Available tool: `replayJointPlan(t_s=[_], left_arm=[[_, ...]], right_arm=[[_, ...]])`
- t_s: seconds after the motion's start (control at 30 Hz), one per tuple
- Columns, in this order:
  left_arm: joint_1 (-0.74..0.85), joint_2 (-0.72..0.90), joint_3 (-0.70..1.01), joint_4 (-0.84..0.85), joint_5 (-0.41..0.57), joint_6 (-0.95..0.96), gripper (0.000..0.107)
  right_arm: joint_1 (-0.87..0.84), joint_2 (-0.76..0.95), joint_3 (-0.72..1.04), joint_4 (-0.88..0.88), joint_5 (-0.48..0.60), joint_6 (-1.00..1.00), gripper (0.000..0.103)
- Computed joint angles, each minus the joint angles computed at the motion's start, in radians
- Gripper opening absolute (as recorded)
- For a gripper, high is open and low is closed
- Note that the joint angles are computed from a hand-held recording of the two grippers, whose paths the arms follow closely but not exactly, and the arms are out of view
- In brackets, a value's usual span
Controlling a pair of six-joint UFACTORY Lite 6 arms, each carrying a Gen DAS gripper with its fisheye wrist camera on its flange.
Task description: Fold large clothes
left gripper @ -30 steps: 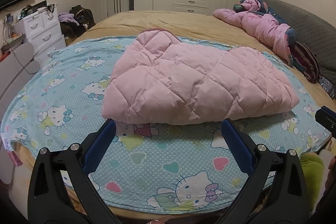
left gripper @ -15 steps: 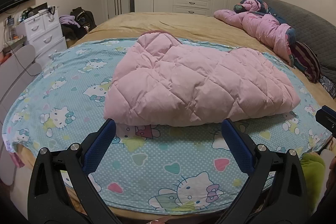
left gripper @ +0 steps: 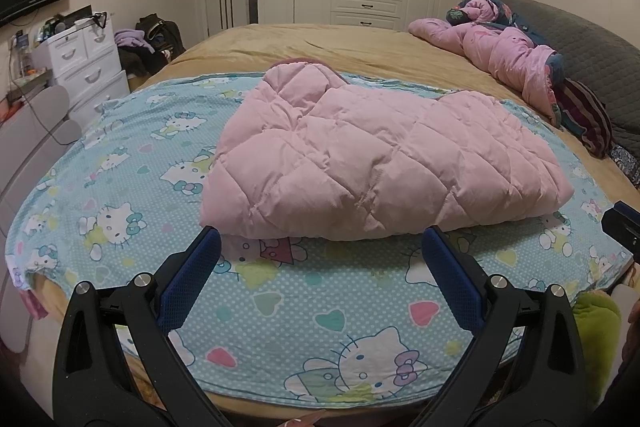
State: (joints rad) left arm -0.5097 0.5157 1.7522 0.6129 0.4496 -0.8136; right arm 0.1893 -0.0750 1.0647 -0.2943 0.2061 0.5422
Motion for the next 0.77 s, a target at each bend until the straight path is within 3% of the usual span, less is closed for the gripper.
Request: replayJointPlan(t_s=[0.5,0.6,0.67,0.77], left_arm=[[0.036,0.026,-0.004,-0.127,0.003,0.094,0.094],[0.113,0.071,0.046,-0.267,0.017,0.215,0.094],[0.202,0.144,0.140,-0.338,0.051,0.289,0.094],[0.357,0.343,0.422,-0.271,0.148,0.285,0.094]], right_arm=[[-0.072,-0.076,-0.107,-0.167,0.008,0.212,0.099],[-0.193,-0.143,-0.190,-0.293,0.013,0.363,0.099],[-0.364,-0.177,-0.266,-0.424,-0.008,0.475,0.099],[-0.677,-0.136,-0.328,-0.601,-0.009,0.650,0.099]])
